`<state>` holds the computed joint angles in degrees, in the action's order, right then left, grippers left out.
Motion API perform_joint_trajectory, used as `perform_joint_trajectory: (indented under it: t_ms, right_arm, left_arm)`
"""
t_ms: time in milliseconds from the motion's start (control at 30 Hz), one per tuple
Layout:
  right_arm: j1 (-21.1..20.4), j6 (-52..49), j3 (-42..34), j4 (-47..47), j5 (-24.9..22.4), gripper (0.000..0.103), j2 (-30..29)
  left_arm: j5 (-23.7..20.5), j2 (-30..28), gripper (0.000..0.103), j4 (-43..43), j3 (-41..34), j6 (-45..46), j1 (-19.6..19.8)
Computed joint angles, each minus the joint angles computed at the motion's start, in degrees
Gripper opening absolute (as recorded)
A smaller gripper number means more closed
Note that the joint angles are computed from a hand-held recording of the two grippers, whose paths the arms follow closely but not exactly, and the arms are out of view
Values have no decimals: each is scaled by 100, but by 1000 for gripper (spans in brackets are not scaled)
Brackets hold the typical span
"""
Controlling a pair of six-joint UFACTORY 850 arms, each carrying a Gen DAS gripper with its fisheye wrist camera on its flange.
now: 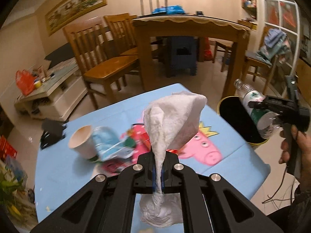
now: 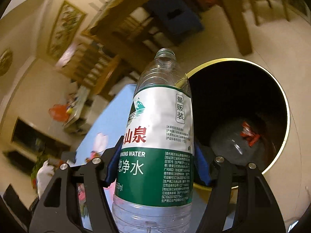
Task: Collect trash
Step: 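Drop the bottle into the bin with the right tool while the left drops the tissue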
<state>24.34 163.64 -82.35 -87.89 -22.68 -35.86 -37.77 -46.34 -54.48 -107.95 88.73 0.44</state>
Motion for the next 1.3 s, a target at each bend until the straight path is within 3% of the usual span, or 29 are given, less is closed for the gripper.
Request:
perform_joint_trajectory:
  t_ms: [100,133,200,333,533,600,733,767,800,833,867,1000,1100,1300]
  right_arm:
    - [-70,-145,165,270,-93,73,22]
    - [-65,-459,163,614,-284,86,25]
    - [-42,-663,199,887,-597,87,54]
    - [33,62,360,336,-933,87,170]
    - [363,797,984,269,-2248,91,737]
    - [446,952,1159,325,-2597,91,856]
    - [491,1304,1420,310,-2798,91,1032]
    - [506,1360,1464,355,-2862,92,1067]
    - [526,1366,1479,432,-2927,93,1099]
    - [545,1325,1483,536,-3002,94,1119]
    - [569,1166,1450,682,-3088,94,1126]
    - [644,208,1121,1294,-3521,96,1020]
    - [740,-581,786,1812,-4198,98,868]
    - [967,-2852,-763,2291,-5622,98,-3]
  left_arm:
    - [39,101,3,-119,191,221,-153]
    - [53,145,3,-148,268,269,-196]
    - [112,227,3,-218,426,391,-299]
    - [152,299,3,-277,596,545,-476]
    - [49,329,3,-302,703,640,-900]
    - [-18,233,4,-181,574,435,-1059]
    - [39,-81,7,305,191,-231,-1455]
    - [47,-159,9,494,79,-469,-1532]
    - [15,-273,23,806,-91,-787,-1637]
    - [1,-337,45,966,-174,-927,-1703]
    - [60,-359,52,970,-182,-952,-1744]
    - [134,-452,60,1118,-238,-1083,-1871]
    - [120,-475,75,1096,-200,-1080,-1846]
    - [444,-19,76,303,472,-334,-1546]
